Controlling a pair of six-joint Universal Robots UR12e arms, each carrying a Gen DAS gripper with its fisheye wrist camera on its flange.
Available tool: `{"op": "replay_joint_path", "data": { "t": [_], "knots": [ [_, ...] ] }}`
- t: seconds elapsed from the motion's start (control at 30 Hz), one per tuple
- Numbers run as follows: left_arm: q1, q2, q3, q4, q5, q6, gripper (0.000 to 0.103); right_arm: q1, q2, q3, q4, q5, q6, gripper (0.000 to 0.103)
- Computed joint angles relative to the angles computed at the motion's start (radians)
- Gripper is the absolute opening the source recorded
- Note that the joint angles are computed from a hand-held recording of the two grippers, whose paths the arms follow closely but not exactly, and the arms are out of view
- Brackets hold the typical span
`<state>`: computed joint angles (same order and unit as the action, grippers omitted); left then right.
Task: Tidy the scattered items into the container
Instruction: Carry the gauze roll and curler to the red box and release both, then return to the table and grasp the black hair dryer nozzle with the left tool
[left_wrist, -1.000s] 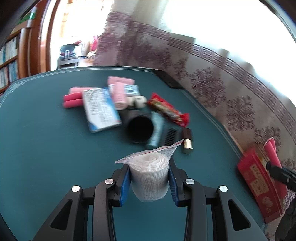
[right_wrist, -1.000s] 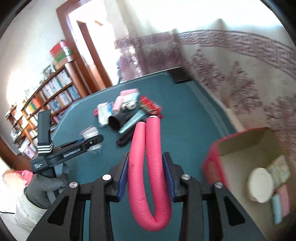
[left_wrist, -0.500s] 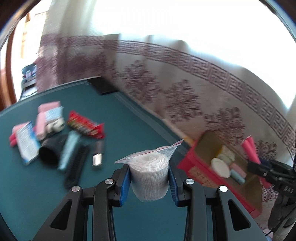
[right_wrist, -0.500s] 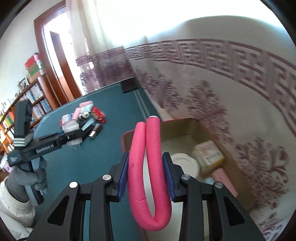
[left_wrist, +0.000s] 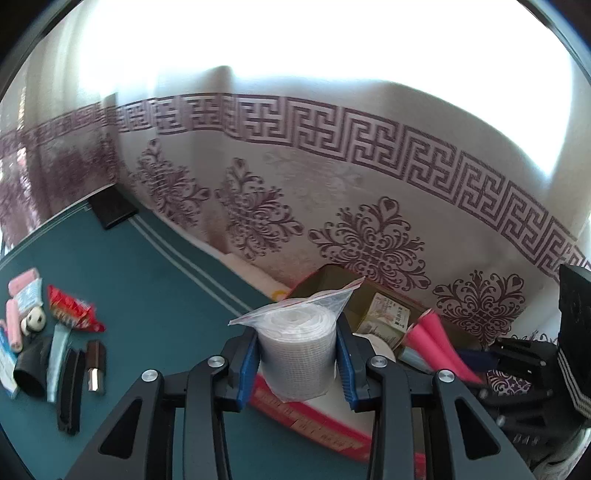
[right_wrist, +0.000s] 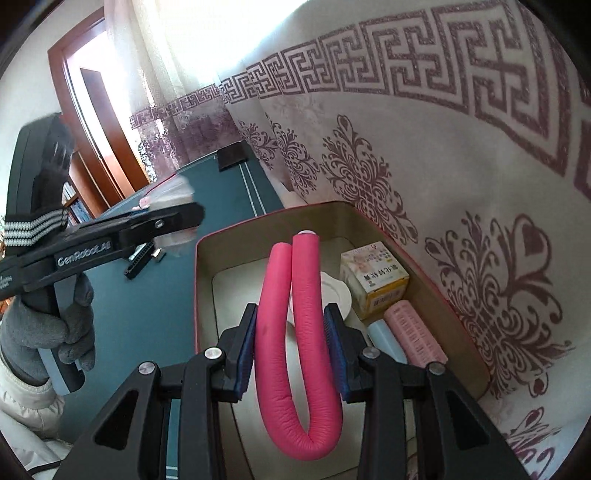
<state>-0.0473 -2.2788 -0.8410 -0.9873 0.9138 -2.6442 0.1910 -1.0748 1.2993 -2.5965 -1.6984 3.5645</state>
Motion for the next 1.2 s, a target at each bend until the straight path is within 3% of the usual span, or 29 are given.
{"op": "replay_joint_path", "data": {
  "t": [0.03,0.1,0.13,0.17,0.23,0.3,0.83,1.2],
  "knots": [
    [-0.006,-0.004,0.007,-0.006,0.006,0.009,0.041,0.000,0.001,-0.001,0.003,0.004,-0.001,0.042],
    [-0.017,-0.014,0.023,-0.015,0.022,0.013,0.067,-0.004,0.005,-0.004,0.010,0.019,0.012,0.043],
    [-0.020,-0.016,0.022,-0.008,0.028,0.010,0.071,-0.007,0.005,-0.002,0.012,0.030,0.021,0.045],
    [-0.022,-0.017,0.022,-0.001,0.034,0.009,0.071,-0.006,0.005,0.000,0.011,0.031,0.026,0.047],
    [-0.020,-0.016,0.017,-0.003,0.033,0.010,0.071,-0.007,0.002,0.006,0.005,0.026,0.036,0.062],
    [-0.016,-0.015,0.013,0.004,0.038,-0.002,0.071,-0.006,-0.001,0.011,-0.004,0.014,0.040,0.067],
    [0.040,-0.002,-0.026,0.053,0.047,-0.123,0.071,0.021,0.038,-0.069,0.022,0.025,0.000,0.068],
    [0.099,0.008,-0.066,0.111,0.090,-0.241,0.071,0.048,0.102,-0.169,0.035,0.081,-0.053,0.072]
  ]
}}
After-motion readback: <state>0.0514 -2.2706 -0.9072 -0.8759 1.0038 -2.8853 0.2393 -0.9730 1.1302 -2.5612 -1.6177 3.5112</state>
